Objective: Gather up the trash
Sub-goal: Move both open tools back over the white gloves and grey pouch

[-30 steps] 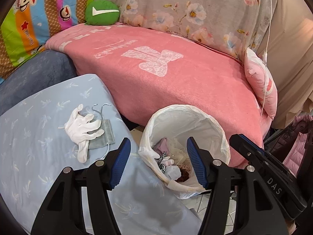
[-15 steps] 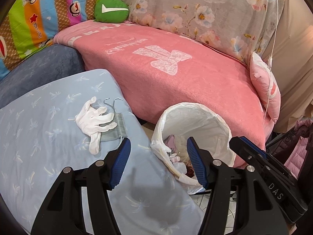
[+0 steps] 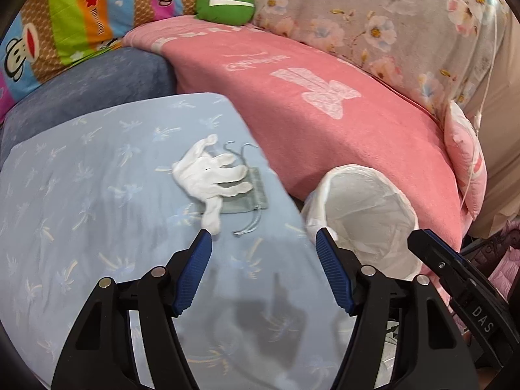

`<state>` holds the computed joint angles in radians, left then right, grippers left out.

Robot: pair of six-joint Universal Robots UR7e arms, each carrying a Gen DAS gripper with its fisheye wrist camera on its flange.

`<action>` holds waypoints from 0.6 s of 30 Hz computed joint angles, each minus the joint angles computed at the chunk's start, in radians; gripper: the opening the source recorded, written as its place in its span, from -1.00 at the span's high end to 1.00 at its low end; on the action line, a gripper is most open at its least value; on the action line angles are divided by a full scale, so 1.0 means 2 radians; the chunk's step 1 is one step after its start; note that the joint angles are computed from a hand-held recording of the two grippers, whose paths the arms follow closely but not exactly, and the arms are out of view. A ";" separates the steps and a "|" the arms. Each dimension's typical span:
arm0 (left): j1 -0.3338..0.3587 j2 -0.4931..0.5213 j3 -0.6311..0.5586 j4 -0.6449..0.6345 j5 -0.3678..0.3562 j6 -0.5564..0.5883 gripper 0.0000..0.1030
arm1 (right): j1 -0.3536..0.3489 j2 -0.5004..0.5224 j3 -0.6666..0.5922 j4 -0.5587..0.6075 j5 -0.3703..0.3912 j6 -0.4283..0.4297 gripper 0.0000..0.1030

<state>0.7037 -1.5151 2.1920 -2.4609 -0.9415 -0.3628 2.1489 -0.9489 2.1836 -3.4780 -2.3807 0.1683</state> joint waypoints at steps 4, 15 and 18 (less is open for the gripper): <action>0.013 -0.009 0.001 0.006 0.007 -0.005 -0.23 | -0.002 0.014 -0.012 0.011 0.007 0.000 0.41; 0.065 0.014 -0.023 -0.006 0.015 0.004 -0.36 | -0.022 0.057 -0.057 0.047 0.031 -0.004 0.39; 0.080 0.037 -0.039 -0.013 0.011 0.015 -0.36 | -0.033 0.072 -0.076 0.057 0.039 -0.007 0.39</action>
